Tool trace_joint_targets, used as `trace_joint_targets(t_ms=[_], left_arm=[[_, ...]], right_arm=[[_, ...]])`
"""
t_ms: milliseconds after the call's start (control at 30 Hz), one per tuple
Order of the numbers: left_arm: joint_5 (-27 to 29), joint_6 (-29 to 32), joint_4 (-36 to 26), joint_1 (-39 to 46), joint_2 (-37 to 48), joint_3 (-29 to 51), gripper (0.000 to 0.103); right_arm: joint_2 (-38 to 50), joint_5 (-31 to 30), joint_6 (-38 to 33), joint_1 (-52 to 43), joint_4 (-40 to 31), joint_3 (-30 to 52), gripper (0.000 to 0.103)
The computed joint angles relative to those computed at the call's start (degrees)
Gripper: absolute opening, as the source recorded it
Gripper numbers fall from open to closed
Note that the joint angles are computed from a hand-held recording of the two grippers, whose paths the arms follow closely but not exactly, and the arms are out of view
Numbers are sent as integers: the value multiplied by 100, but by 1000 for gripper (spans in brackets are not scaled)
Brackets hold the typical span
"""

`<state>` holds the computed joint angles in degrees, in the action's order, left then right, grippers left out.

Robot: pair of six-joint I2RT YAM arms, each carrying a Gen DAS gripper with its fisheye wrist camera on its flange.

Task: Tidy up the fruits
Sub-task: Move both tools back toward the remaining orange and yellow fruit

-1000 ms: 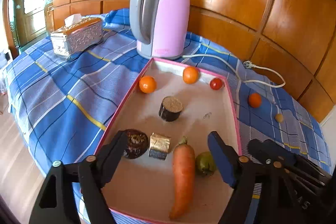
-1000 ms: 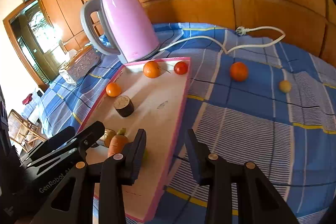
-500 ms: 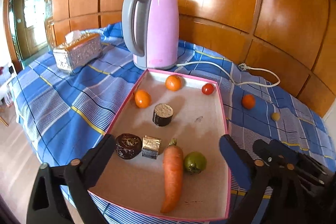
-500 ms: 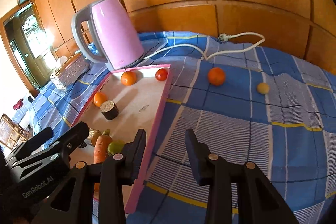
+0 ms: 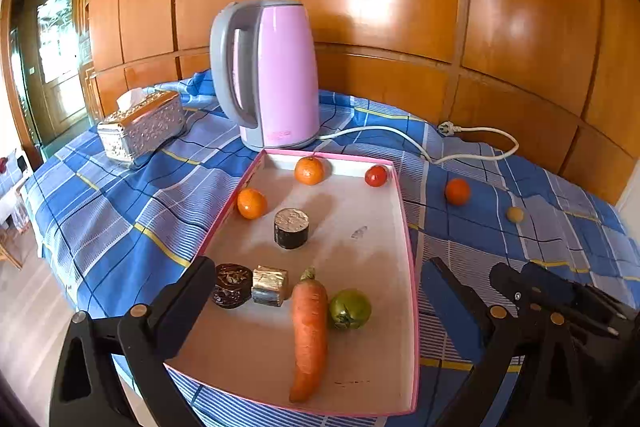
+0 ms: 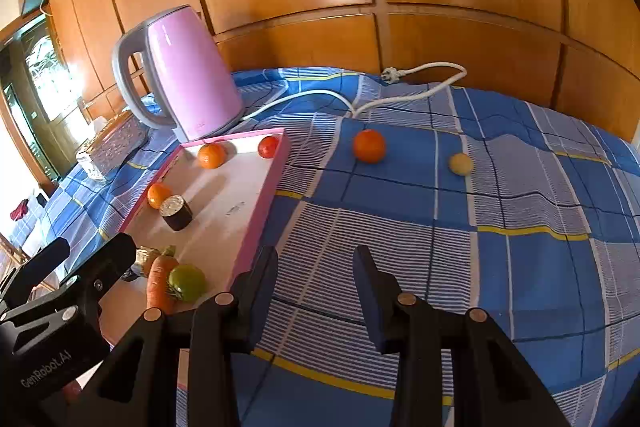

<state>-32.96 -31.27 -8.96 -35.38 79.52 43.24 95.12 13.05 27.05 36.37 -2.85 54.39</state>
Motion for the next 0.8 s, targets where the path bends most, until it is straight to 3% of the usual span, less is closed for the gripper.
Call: trace_joint_targets(t_ms=[467, 800], left_arm=[[-67, 158, 367, -274, 165, -83, 103], [455, 384, 401, -332, 444, 96, 103]], right_arm=[[-175, 95, 66, -231, 147, -404, 39], [-40, 66, 167, -598, 121, -534, 39]])
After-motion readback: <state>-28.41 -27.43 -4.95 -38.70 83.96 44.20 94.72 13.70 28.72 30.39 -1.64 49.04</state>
